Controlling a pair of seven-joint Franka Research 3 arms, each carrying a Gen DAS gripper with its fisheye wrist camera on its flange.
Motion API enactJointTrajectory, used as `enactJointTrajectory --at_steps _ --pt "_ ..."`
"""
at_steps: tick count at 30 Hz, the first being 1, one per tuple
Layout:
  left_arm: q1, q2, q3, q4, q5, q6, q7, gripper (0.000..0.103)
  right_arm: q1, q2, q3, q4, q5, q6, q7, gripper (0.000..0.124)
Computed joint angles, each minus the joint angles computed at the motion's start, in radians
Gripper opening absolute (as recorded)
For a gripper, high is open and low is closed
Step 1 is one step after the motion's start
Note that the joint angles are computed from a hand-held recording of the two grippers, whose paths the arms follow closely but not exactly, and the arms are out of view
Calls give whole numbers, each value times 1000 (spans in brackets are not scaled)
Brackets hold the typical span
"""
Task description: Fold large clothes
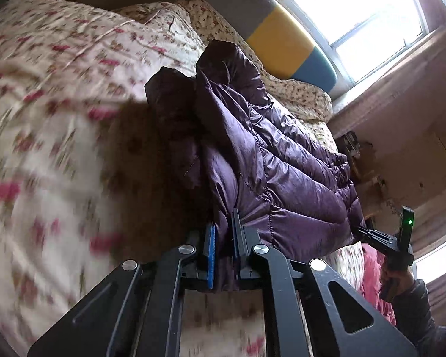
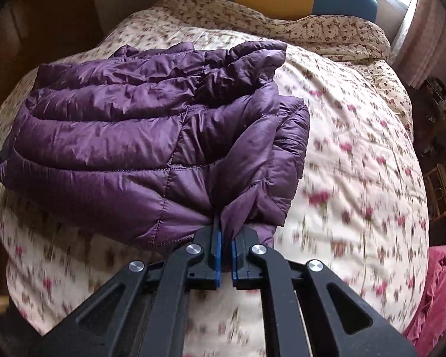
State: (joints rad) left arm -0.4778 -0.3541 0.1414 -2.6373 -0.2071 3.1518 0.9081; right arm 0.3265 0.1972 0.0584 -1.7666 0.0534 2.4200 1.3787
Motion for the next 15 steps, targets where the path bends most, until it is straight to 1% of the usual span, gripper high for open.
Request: enactJointTrajectory --at_steps 1,3,4,7,8,9,10,11,12,13,14,15 --pt "37 -35 -53 -31 11 -3 -30 9 6 -31 3 -42 -5 7 6 3" --pt "98 -86 -140 -73 40 -14 -93 9 16 -93 11 -118 -21 12 17 3" --pt "115 -115 -172 -95 52 -25 -127 9 20 -112 16 -142 -31 11 21 3" --pt "158 -176 -242 -131 102 -63 -201 10 24 -174 28 -223 -83 23 31 5" --pt "172 -190 -259 -133 120 -87 -222 12 25 -186 32 -236 -102 24 39 8" --pt "204 -203 -289 -129 145 -113 -249 17 24 -200 35 -248 -114 33 43 19" --pt "227 -222 -307 -127 169 -137 -271 30 22 -206 37 -253 -116 42 49 31" --pt "241 -229 -311 -126 188 -141 -285 41 20 -210 38 -252 -111 54 51 52" --pt "273 -243 -331 -127 212 -138 -314 57 16 -214 38 -251 -99 80 54 63" --pt "302 -247 -340 -126 231 -122 -338 60 13 -208 37 -239 -89 88 56 66" --pt "300 -240 -323 -119 243 -113 -340 60 9 -196 36 -217 -64 93 60 70" --pt "312 -230 -318 -106 257 -111 -351 60 7 -175 35 -187 -37 101 68 72"
